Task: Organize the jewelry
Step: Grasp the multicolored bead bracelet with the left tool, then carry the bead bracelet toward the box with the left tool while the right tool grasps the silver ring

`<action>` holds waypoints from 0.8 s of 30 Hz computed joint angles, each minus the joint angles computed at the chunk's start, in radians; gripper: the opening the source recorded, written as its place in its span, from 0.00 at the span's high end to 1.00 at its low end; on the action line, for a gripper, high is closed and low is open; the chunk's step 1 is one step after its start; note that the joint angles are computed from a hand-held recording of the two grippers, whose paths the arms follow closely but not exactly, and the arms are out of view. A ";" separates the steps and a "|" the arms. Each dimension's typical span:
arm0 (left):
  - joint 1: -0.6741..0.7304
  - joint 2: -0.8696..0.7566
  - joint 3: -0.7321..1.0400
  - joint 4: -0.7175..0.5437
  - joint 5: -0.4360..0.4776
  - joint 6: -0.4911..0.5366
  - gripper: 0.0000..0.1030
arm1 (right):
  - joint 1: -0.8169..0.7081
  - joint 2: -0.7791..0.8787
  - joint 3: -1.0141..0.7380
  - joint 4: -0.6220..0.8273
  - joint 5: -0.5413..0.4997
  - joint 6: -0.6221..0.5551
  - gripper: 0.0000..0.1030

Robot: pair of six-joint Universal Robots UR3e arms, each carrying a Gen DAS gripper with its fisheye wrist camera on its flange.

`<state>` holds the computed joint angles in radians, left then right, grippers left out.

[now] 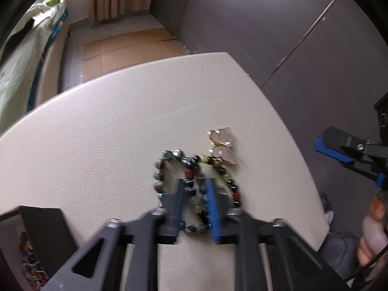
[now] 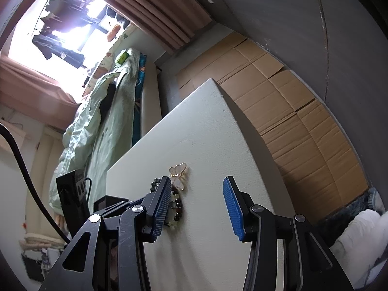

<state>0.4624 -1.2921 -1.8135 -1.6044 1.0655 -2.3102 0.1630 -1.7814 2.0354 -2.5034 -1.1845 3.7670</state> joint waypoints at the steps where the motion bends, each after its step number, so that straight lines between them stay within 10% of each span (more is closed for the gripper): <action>1: 0.004 -0.001 0.004 -0.005 0.004 0.000 0.92 | 0.011 0.014 -0.012 -0.001 -0.005 -0.001 0.56; 24: 0.318 0.058 0.285 -0.488 -0.161 0.373 0.92 | 0.339 0.351 -0.406 0.220 -0.301 -0.316 0.56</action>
<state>0.7807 -1.2337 -1.5284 -2.0924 0.9047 -1.9367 0.5017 -1.4306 1.6296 -2.2831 -1.4854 3.4509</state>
